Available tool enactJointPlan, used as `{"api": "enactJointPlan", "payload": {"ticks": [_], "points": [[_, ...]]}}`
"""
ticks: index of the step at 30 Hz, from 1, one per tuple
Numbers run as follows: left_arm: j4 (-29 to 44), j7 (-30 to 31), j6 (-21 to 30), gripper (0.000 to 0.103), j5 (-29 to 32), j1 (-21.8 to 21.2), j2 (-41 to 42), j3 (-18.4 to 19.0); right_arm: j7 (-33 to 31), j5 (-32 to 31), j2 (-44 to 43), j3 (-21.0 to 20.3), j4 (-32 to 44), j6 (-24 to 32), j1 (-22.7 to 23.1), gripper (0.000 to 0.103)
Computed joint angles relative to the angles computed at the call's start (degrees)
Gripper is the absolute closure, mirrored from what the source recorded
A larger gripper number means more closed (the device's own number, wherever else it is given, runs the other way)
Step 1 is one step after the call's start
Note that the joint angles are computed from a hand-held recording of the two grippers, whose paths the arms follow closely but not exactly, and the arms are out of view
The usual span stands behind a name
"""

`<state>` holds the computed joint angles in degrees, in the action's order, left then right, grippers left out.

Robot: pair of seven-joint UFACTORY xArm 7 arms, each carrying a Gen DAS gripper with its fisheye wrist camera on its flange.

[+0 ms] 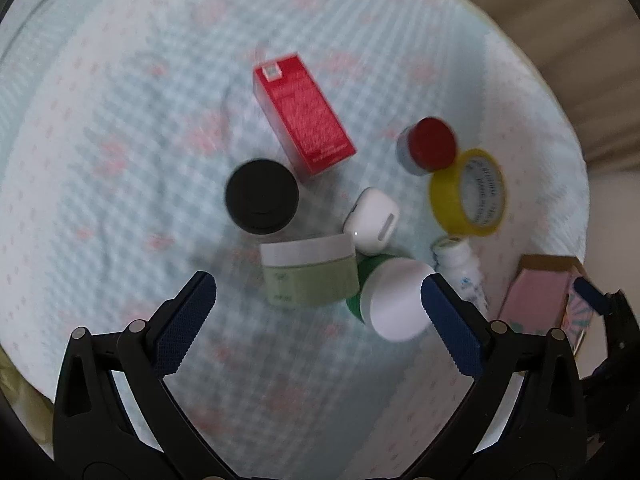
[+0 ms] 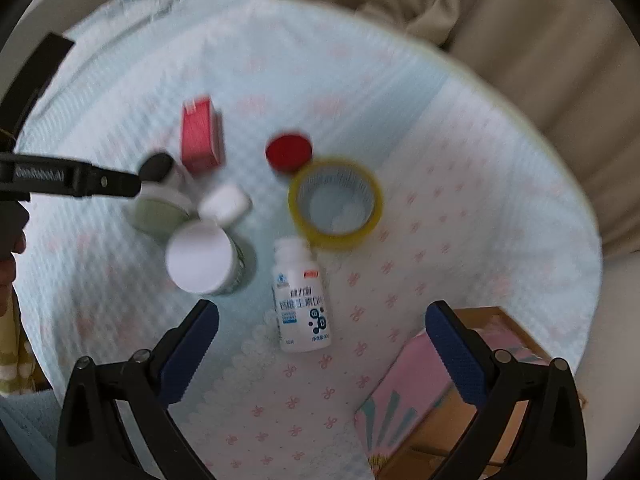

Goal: Organize rigid objects
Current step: 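Grasp the green TWG jar with the left tool while the right tool grasps the white vitamin bottle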

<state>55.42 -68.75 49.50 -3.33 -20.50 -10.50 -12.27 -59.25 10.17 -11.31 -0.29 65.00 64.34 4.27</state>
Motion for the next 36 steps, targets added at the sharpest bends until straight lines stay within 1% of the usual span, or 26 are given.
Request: {"api": "enactJointPlan", "payload": {"ticks": [2, 3, 5, 6, 8, 10, 12, 14, 15, 16, 18, 19, 20, 22, 25, 28, 29, 30, 31, 32, 34, 35, 36], "points": [[-0.1, 0.0, -1.4, 0.002, -0.9, -0.1, 2.4, 0.1, 1.3, -2.4, 2.9, 0.9, 0.4, 0.1, 0.1, 0.001], [-0.3, -0.2, -2.1, 0.002, -1.3, -0.2, 3.2, 0.2, 1.5, -3.4, 4.2, 1.3, 0.6, 0.4, 0.3, 0.003], [-1.1, -0.6, -3.6, 0.002, -2.4, -0.3, 4.6, 0.4, 1.9, -5.4, 6.7, 2.0, 0.2, -0.4, 0.6, 0.01], [-1.6, -0.6, -4.5, 0.005, -3.3, -0.4, 5.2, 0.6, -0.3, -5.4, 7.7, 2.0, 0.6, 0.0, 0.7, 0.011], [-2.2, -1.2, -5.5, 0.007, -4.4, -0.6, 6.1, 0.8, -1.2, -6.9, 9.2, 2.4, 0.2, -0.8, 0.9, 0.012], [-3.0, -1.8, -6.8, 0.008, -5.2, -0.7, 6.8, 0.9, -0.5, -8.5, 10.6, 2.8, 0.0, -1.2, 1.2, 0.012], [-3.2, -1.4, -7.4, 0.01, -6.3, -0.8, 7.5, 1.1, 0.4, -10.1, 11.9, 3.1, 0.1, -1.1, 1.3, 0.018], [-3.4, -0.6, -7.9, 0.018, -7.9, -0.9, 8.4, 1.3, 1.6, -12.0, 13.4, 3.3, 0.8, -0.1, 1.6, 0.027], [-3.6, 0.0, -8.5, 0.028, -9.0, -1.0, 8.7, 1.3, 2.1, -12.6, 14.0, 3.4, 1.2, 0.4, 1.7, 0.03], [-4.1, 0.5, -9.5, 0.029, -10.0, -1.0, 8.8, 1.4, 2.3, -13.0, 14.4, 3.4, 1.4, 0.8, 1.7, 0.032], [-4.5, 0.8, -11.0, 0.035, -9.8, -1.1, 8.7, 1.3, 3.2, -14.1, 15.0, 3.5, 1.7, 1.0, 1.9, 0.036], [-4.1, 1.0, -10.7, 0.035, -9.6, -1.1, 9.0, 1.3, 4.0, -14.7, 15.5, 3.6, 2.0, 1.3, 2.1, 0.04], [-3.9, 1.1, -10.5, 0.035, -9.4, -1.1, 9.2, 1.3, 4.7, -14.7, 16.0, 3.6, 2.7, 2.4, 2.1, 0.046], [-4.1, 0.4, -11.0, 0.035, -9.1, -1.2, 9.2, 1.2, 5.1, -14.2, 16.1, 3.6, 3.1, 3.8, 2.1, 0.055], [-4.1, -0.6, -11.2, 0.035, -8.1, -1.4, 9.3, 1.1, 4.4, -15.9, 14.1, 3.8, 0.4, 0.9, 2.5, 0.056], [-4.0, -1.4, -11.2, 0.036, -7.0, -1.7, 9.4, 0.9, 3.8, -15.9, 14.1, 3.4, 0.8, 1.2, 2.5, 0.056], [-4.0, -1.6, -11.3, 0.036, -6.6, -1.7, 9.3, 0.9, 4.3, -16.2, 14.1, 5.5, 1.0, 1.4, 0.4, 0.056], [-4.1, -1.6, -11.4, 0.036, -6.5, -1.8, 9.2, 0.9, 7.2, -17.0, 14.0, 5.7, 0.9, 1.3, 0.7, 0.056], [-4.4, -1.8, -11.8, 0.036, -6.3, -1.9, 8.9, 0.8, 12.6, -15.9, 13.0, 3.5, 0.1, 1.3, 2.4, 0.056], [-4.7, -2.0, -12.0, 0.036, -6.2, -1.9, 8.5, 0.8, 17.2, -15.4, 11.9, 3.1, -0.9, 0.7, 2.6, 0.056], [-5.1, -3.2, -11.5, 0.036, -4.8, -2.0, 7.4, 0.6, 21.3, -17.1, 9.9, 3.4, -2.7, -0.8, 3.0, 0.056], [-5.4, -3.6, -11.3, 0.036, -4.3, -2.0, 6.8, 0.5, 25.5, -15.9, 8.9, 4.4, -3.1, -0.5, 1.5, 0.057], [-5.7, -4.2, -11.1, 0.036, -3.7, -2.0, 6.0, 0.4, 27.3, -16.0, 8.1, 3.6, -3.2, -0.2, 2.4, 0.057]]}}
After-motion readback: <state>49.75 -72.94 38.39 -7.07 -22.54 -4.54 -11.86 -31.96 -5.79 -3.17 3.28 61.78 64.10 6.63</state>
